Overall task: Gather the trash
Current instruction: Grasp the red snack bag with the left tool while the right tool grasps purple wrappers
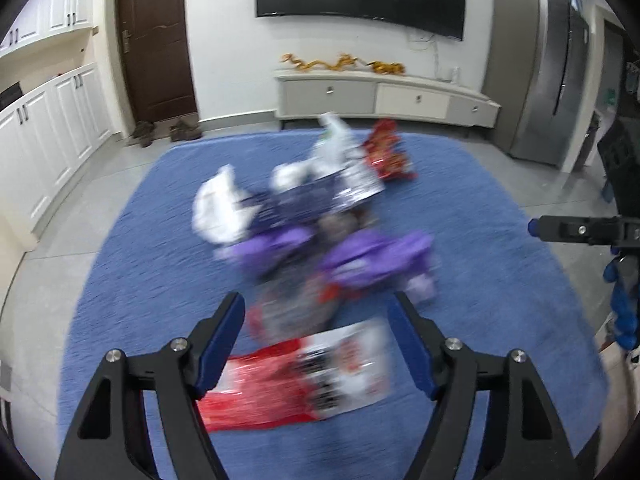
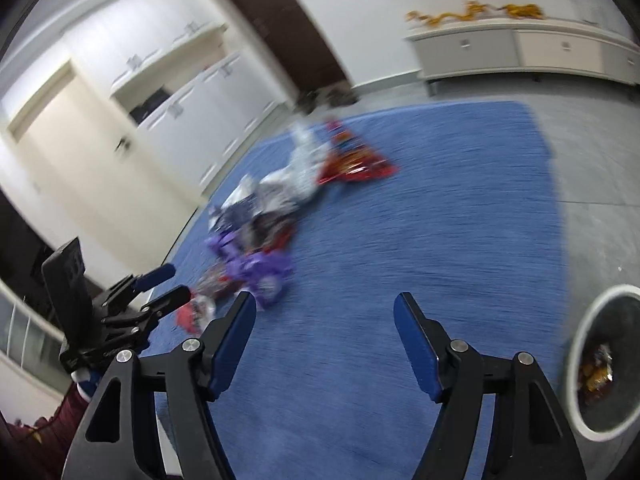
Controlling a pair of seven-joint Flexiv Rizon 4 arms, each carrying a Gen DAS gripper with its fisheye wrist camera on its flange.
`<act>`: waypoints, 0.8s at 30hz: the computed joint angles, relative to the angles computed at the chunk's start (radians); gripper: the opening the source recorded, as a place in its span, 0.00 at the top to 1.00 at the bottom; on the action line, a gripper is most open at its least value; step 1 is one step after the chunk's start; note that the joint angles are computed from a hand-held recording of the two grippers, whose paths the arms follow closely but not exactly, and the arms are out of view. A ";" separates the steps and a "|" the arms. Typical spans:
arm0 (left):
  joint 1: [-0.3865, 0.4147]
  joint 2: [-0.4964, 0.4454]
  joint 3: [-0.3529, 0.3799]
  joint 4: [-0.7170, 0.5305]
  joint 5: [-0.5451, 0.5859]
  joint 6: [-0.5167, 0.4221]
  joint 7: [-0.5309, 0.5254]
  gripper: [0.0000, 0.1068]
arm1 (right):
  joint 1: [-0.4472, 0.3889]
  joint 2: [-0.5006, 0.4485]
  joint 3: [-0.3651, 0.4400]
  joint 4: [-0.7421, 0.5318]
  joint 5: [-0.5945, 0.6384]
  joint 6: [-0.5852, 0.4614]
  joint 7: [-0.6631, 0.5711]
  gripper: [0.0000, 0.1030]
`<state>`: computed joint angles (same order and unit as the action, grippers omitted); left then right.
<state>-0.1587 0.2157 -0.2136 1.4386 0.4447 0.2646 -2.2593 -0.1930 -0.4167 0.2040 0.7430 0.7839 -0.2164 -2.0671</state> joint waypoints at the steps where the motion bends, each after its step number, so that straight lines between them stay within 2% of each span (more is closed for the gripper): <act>1: -0.003 0.023 0.020 0.031 -0.012 0.011 0.005 0.32 | 0.017 0.008 0.005 0.013 -0.011 0.003 -0.005 0.28; 8: 0.033 0.116 0.111 0.187 -0.151 0.104 0.105 0.32 | 0.138 0.070 0.005 0.129 -0.092 0.038 -0.061 0.25; 12: 0.021 0.129 0.159 0.263 -0.310 0.196 0.223 0.32 | 0.200 0.082 0.000 0.157 -0.130 0.078 -0.066 0.24; 18: 0.011 0.112 0.123 0.288 -0.408 0.225 0.307 0.32 | 0.237 0.075 -0.002 0.159 -0.154 0.092 -0.068 0.24; 24: 0.024 0.096 0.064 0.248 -0.342 0.167 0.299 0.34 | 0.237 0.080 -0.006 0.178 -0.165 0.089 -0.090 0.26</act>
<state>-0.1349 0.3115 -0.1500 1.6863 0.1026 0.4316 -1.9606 0.0439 -0.3368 0.1984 0.9209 0.6193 -0.1277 -2.1573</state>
